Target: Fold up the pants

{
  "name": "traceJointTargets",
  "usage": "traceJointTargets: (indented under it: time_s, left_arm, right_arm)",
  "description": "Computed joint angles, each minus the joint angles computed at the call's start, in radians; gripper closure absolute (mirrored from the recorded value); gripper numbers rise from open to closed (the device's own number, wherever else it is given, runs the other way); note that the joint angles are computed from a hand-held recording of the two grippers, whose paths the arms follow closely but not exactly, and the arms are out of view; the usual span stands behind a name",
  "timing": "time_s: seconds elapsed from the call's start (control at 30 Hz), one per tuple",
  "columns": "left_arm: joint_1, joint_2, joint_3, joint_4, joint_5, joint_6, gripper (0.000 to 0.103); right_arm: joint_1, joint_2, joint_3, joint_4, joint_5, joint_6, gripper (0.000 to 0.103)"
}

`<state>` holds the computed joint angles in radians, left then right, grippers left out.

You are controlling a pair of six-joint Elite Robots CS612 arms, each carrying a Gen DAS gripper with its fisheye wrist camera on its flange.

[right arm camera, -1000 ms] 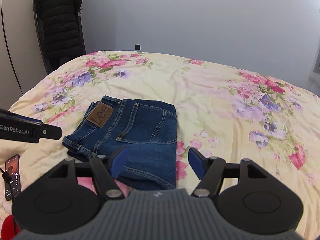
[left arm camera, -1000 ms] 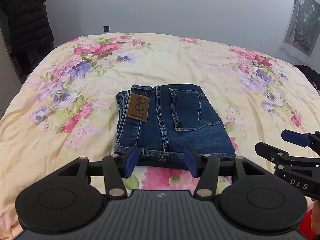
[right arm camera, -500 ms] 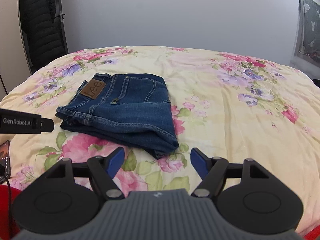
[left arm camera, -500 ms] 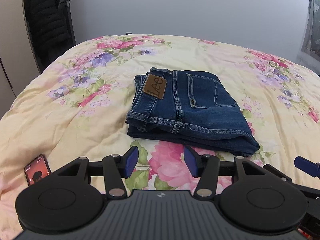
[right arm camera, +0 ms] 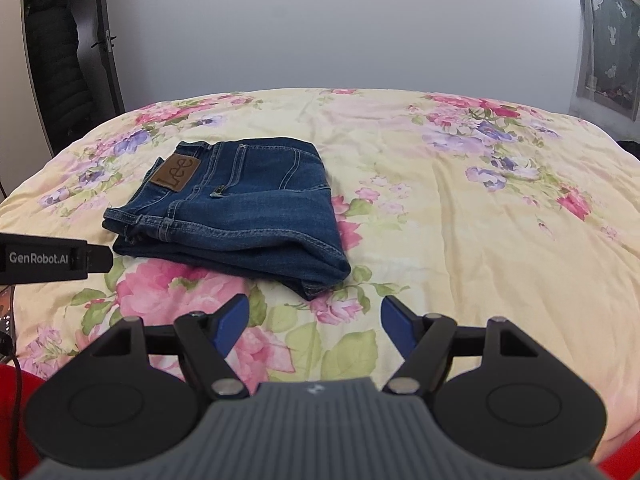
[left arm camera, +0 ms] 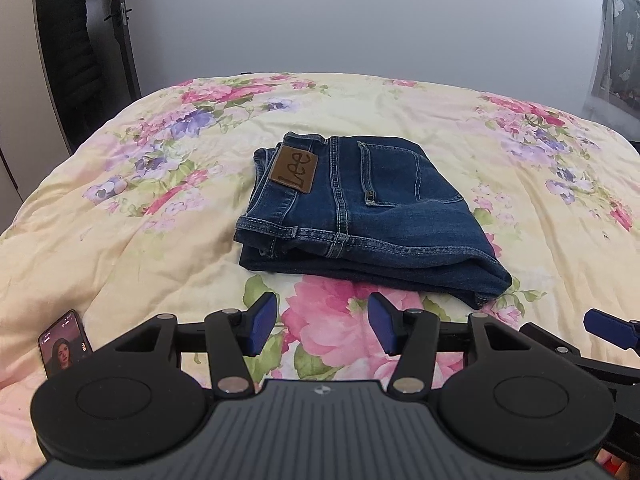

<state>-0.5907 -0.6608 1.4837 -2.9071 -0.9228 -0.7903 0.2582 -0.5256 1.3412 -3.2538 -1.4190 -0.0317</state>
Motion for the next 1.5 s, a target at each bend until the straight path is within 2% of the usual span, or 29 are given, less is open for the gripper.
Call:
traceJointTargets:
  time_s: [0.2,1.5]
  left_arm:
    - [-0.002,-0.002,0.002,0.005,-0.004,0.003,0.041]
    - [-0.01,-0.004,-0.007,0.017,0.018,0.051,0.041]
  right_arm:
    - [-0.002,0.001,0.009,-0.043,-0.001,-0.001,0.034]
    - [-0.009,-0.005,0.015,-0.031,0.017,0.019,0.034]
